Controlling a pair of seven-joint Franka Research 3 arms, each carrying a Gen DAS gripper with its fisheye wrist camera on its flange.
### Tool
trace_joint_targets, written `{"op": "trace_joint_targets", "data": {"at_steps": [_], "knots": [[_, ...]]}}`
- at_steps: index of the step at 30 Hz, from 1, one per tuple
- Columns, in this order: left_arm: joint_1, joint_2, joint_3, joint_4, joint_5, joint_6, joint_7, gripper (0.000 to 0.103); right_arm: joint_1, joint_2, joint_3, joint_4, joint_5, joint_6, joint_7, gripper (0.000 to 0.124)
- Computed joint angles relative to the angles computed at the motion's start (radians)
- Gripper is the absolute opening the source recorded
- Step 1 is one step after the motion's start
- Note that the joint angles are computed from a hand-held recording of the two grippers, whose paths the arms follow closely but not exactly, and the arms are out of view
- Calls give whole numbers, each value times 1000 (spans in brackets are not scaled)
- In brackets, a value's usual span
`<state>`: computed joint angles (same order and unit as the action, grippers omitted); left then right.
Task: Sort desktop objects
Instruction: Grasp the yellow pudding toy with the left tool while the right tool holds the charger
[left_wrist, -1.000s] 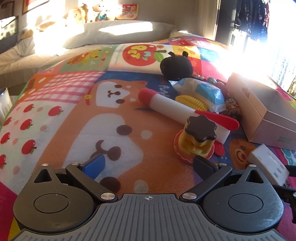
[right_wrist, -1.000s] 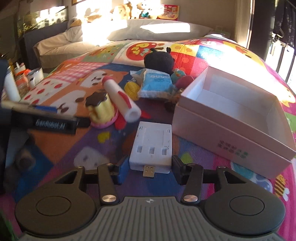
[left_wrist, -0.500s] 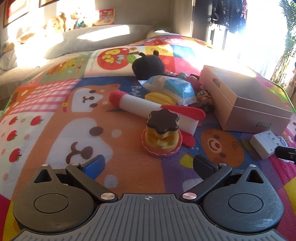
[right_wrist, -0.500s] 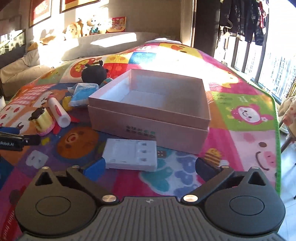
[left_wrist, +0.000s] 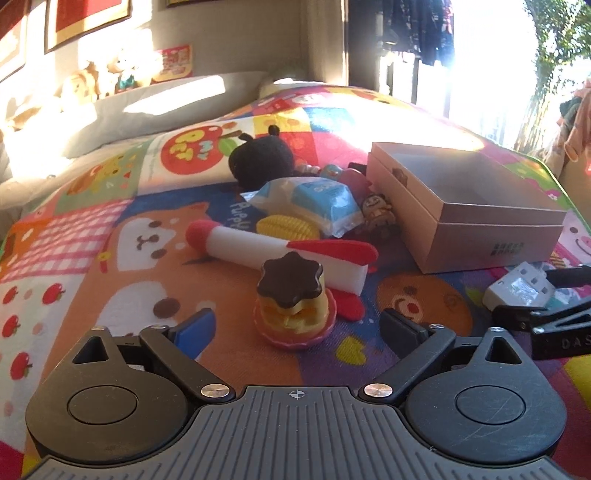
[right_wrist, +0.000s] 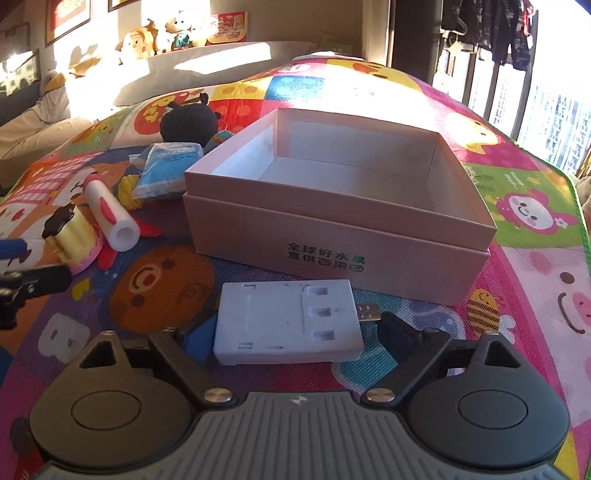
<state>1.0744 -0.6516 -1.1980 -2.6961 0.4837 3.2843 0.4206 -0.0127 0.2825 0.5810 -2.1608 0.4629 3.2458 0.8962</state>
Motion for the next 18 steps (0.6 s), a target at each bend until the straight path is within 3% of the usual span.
{"op": "trace_joint_targets", "data": {"at_steps": [2, 5, 7, 9, 11, 14, 18], "knots": [[54, 42, -38, 42, 21, -26, 26, 84, -102, -6, 107, -35, -1, 27, -35, 91], [118, 103, -80, 80, 43, -40, 36, 86, -250, -8, 247, -80, -36, 51, -30, 91], [131, 123, -84, 85, 49, -30, 41, 83, -298, -10, 287, -94, -58, 50, -10, 91], [127, 115, -83, 81, 49, -22, 45, 69, -321, -14, 303, -103, -79, 48, 15, 91], [100, 110, -66, 72, 48, -19, 54, 61, -332, -17, 310, -110, -101, 50, 37, 91], [4, 109, -2, 52, 55, -55, 68, 61, -357, -25, 326, -120, -138, 41, 68, 91], [-184, 113, 130, -5, 75, -55, 87, 61, -552, -34, 506, -163, -195, 23, 77, 91]]}}
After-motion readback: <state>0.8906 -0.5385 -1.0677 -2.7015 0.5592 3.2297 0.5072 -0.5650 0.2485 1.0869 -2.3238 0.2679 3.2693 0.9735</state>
